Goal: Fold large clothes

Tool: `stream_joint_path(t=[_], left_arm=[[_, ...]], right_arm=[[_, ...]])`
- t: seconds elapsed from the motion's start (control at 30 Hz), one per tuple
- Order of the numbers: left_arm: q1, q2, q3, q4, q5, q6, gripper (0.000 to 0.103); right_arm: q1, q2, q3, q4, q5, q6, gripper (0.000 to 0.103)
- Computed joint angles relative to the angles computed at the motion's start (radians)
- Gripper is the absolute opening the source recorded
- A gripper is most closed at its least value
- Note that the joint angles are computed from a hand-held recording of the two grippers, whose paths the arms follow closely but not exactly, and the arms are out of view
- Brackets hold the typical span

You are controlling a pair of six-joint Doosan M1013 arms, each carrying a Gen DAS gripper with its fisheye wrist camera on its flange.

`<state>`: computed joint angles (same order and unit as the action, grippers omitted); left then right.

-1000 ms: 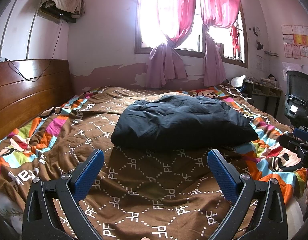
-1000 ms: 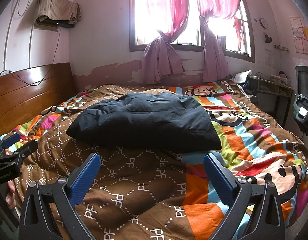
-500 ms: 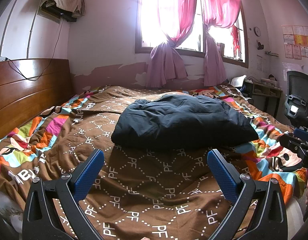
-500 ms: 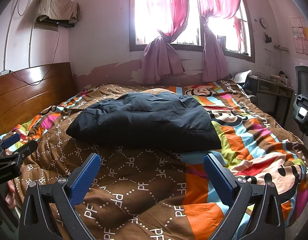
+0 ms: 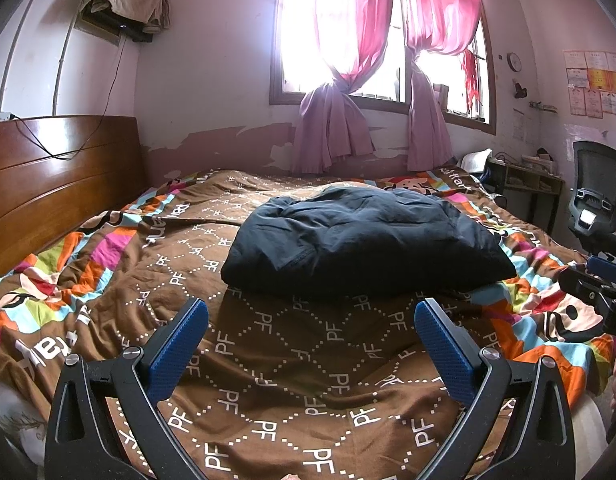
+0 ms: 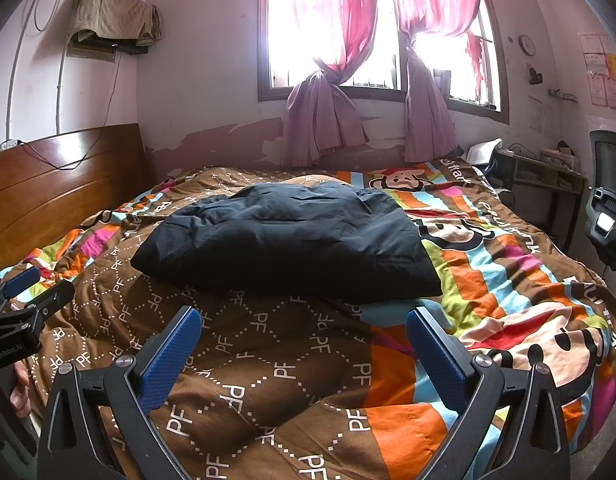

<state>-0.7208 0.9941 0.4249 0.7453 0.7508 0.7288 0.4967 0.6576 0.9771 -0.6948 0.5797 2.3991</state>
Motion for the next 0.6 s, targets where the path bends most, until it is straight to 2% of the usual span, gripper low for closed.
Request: stream_joint_path(t=[0.6], left_arm=[[-0.007, 0.014, -0.028, -0.019, 0.018, 0.014, 0.101]], right_arm=[[0.001, 0.001, -0.001, 0.000, 0.001, -0.002, 0.103]])
